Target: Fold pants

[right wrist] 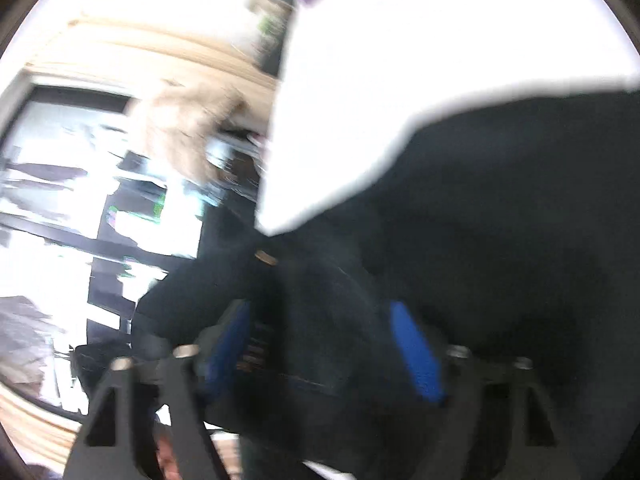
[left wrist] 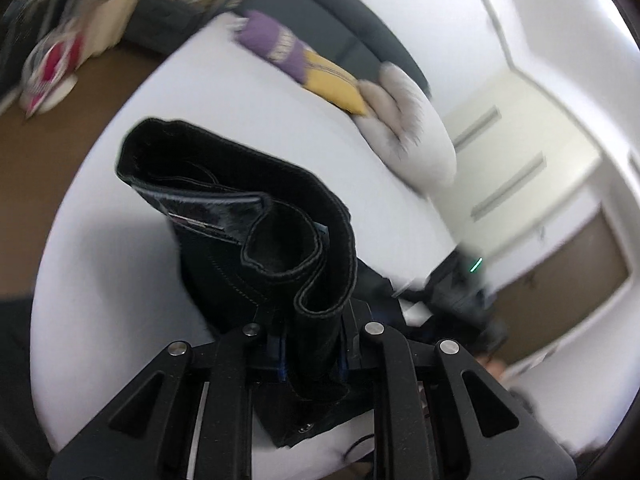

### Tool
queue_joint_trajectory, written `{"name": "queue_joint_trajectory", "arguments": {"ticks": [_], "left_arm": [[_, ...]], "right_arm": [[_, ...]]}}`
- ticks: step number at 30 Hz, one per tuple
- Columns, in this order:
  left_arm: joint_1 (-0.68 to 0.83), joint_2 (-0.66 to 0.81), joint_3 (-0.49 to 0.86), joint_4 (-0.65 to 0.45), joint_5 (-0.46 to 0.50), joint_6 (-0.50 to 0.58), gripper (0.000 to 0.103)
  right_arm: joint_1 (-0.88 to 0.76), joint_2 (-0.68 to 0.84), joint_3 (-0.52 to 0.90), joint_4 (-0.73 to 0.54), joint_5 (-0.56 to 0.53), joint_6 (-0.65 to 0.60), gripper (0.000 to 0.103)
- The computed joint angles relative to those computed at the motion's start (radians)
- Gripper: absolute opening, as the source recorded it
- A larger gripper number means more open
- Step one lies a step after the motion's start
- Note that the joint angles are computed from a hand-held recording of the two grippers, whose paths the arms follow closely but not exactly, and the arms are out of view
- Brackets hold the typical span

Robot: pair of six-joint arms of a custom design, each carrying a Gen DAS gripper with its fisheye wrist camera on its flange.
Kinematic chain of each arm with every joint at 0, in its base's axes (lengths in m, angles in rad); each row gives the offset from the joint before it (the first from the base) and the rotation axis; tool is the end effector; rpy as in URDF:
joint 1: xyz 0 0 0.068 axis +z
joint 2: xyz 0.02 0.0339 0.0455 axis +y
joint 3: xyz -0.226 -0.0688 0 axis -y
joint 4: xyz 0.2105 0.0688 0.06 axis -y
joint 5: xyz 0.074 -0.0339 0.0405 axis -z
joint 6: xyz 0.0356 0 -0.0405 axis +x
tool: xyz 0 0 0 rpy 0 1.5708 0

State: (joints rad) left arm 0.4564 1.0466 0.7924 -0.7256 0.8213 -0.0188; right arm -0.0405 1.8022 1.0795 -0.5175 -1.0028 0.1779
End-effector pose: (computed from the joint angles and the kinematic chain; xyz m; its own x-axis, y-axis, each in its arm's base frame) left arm 0.1735 0.0561 0.2327 -0.7465 -0.3808 -0.5457 0.0519 0.7843 -0.6182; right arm 0.3006 0.0179 0.1511 -0.9747 0.1348 -0.1784 -0.0804 0.5331 0.8422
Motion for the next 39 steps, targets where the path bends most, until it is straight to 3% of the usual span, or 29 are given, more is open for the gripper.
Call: {"name": "queue_joint_trajectory", "arguments": {"ticks": [4, 8, 11, 14, 16, 18, 20, 22, 25, 32, 37, 39], "left_arm": [[-0.449, -0.022, -0.011, 0.16, -0.312, -0.17, 0.015], [-0.751, 0.038, -0.014, 0.233, -0.532, -0.235, 0.015], [-0.88, 0.115, 0.006, 0.281, -0.643, -0.241, 0.015], [-0.975, 0.167, 0.032, 0.281, -0.735, -0.251, 0.015], [-1.036, 0.215, 0.068, 0.279, -0.8, -0.251, 0.015], [-1.104, 0.289, 0.114, 0.294, -0.865, -0.254, 0.015], [-1.148, 0.309, 0.12, 0.295, -0.903, -0.256, 0.015], [-1.233, 0.371, 0.179, 0.281, -0.957, -0.301, 0.015], [-1.256, 0.455, 0.228, 0.307, -0.954, -0.315, 0.015], [-1.325, 0.727, 0.458, 0.338, -0.924, -0.308, 0.015], [-1.393, 0.977, 0.763, 0.27, -0.904, -0.27, 0.015], [-1.417, 1.111, 0.943, 0.211, -0.9, -0.265, 0.015]], "right_arm": [[-0.045, 0.098, 0.357, -0.519, -0.038, -0.367, 0.092], [-0.038, 0.145, 0.518, -0.749, -0.014, -0.536, 0.093], [-0.012, 0.144, 0.498, -0.729, 0.035, -0.542, 0.095], [0.011, 0.155, 0.481, -0.702, 0.07, -0.488, 0.095], [0.037, 0.117, 0.451, -0.618, 0.108, -0.414, 0.092], [0.055, 0.097, 0.457, -0.597, 0.187, -0.401, 0.081], [0.067, 0.094, 0.477, -0.615, 0.221, -0.424, 0.056], [0.074, 0.096, 0.491, -0.619, 0.262, -0.448, 0.04], [0.039, 0.08, 0.469, -0.597, 0.313, -0.447, 0.018], [-0.119, 0.085, 0.428, -0.599, 0.344, -0.566, 0.016], [-0.275, 0.172, 0.464, -0.637, 0.381, -0.684, 0.016], [-0.318, 0.207, 0.481, -0.644, 0.388, -0.714, 0.016]]}}
